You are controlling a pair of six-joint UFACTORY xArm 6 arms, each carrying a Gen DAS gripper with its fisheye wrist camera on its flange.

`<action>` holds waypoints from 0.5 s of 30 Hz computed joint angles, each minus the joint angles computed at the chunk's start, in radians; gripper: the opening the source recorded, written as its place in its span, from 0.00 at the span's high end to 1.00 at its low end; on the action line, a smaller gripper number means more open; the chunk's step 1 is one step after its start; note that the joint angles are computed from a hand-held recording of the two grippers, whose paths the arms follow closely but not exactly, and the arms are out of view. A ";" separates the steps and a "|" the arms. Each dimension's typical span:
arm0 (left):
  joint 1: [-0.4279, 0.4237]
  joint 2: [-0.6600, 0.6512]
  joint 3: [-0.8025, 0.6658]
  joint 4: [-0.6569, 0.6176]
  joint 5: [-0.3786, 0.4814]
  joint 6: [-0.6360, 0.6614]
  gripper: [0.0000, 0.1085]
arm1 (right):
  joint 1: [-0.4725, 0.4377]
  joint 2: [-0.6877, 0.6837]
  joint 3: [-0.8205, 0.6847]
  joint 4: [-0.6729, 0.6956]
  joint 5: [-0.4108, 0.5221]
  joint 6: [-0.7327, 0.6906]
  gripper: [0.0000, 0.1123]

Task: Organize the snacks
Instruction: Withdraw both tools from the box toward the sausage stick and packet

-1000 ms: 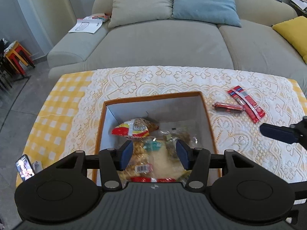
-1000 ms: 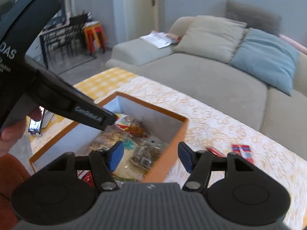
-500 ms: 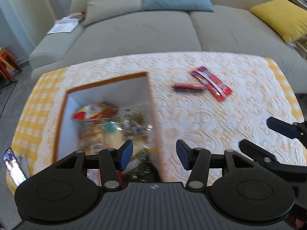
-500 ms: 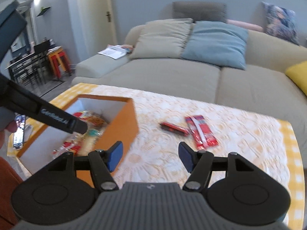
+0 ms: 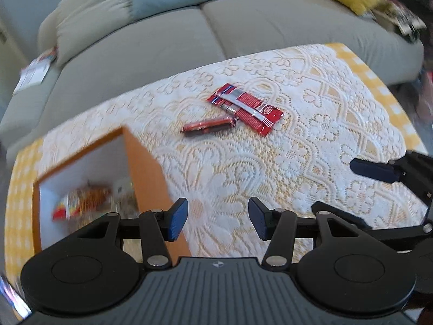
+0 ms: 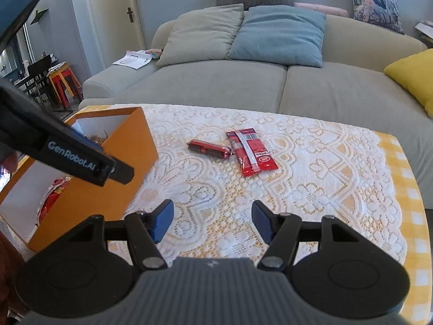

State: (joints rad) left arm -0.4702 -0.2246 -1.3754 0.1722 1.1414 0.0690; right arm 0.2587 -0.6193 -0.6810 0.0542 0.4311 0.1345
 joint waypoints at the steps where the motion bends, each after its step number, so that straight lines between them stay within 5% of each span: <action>1: 0.001 0.020 -0.017 0.004 -0.002 0.024 0.43 | -0.004 0.013 -0.008 0.012 -0.004 -0.011 0.44; 15: 0.030 0.325 -0.266 -0.025 -0.060 0.466 0.43 | -0.082 0.276 -0.166 0.247 -0.077 -0.276 0.45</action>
State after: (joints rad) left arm -0.4403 0.1001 -1.6417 0.1469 1.0809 0.5354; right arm 0.1772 -0.3435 -0.8467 0.3014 0.3537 -0.1411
